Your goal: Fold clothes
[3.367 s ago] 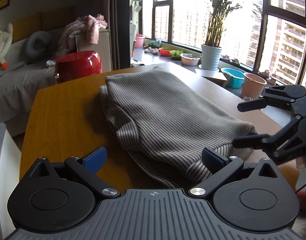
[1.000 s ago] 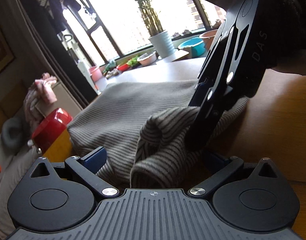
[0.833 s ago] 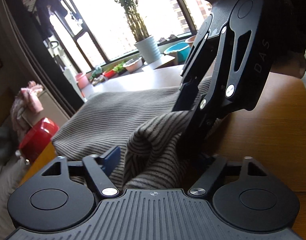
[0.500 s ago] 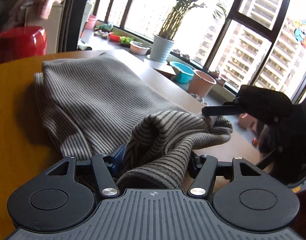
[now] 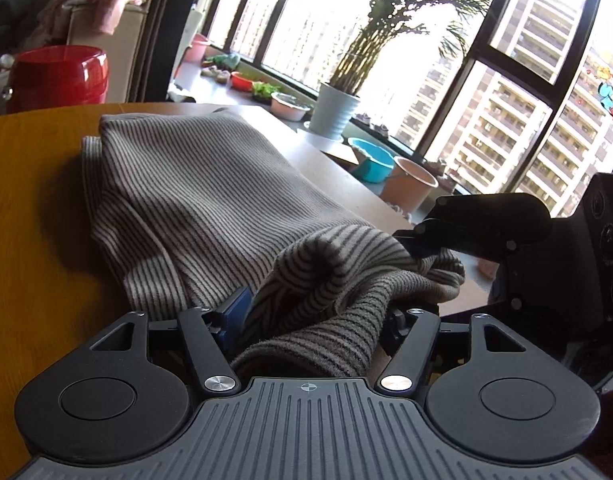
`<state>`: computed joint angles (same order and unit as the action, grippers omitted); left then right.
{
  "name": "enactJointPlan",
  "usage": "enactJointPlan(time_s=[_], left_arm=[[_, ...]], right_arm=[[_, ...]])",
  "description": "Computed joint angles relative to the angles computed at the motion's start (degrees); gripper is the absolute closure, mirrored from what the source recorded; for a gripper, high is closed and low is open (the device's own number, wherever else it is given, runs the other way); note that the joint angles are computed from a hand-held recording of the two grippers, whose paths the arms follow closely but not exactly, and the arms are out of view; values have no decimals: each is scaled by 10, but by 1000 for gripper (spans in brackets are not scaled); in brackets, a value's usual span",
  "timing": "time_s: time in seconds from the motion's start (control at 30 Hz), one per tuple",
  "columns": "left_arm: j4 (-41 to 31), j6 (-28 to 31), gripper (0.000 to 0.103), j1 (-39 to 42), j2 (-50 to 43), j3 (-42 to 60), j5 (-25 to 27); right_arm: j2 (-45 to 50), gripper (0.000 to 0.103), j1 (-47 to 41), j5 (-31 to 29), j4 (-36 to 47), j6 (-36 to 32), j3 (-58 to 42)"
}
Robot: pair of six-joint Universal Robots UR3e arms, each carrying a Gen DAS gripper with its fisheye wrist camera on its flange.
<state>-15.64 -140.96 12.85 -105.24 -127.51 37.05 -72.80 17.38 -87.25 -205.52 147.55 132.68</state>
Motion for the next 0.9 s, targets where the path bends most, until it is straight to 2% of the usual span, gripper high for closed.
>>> enactJointPlan(time_s=[0.07,0.2,0.3,0.4,0.47,0.57,0.67,0.77,0.9], left_arm=[[-20,27,15,23,49,-38,-15],[-104,85,12,89,164,-106,-54],[-139,87,11,152,226,-135,-71],[-145,56,13,191,241,-137,-89],[-135,34,16,198,230,-128,-103],[-113,8,27,178,196,-104,-115],[-17,-43,29,120,124,-78,-102],[52,-83,32,55,46,-29,-70],[65,-93,32,-9,-26,40,1]], right_arm=[[-15,73,8,-12,13,-2,7],[-49,75,14,-5,72,10,8],[-92,75,17,8,140,16,14],[-159,76,22,9,207,14,30],[-219,76,20,15,260,22,40],[-313,76,20,17,350,34,43],[-390,76,19,19,452,39,23],[-425,76,23,16,538,26,-22],[-413,76,9,22,557,-36,-83]])
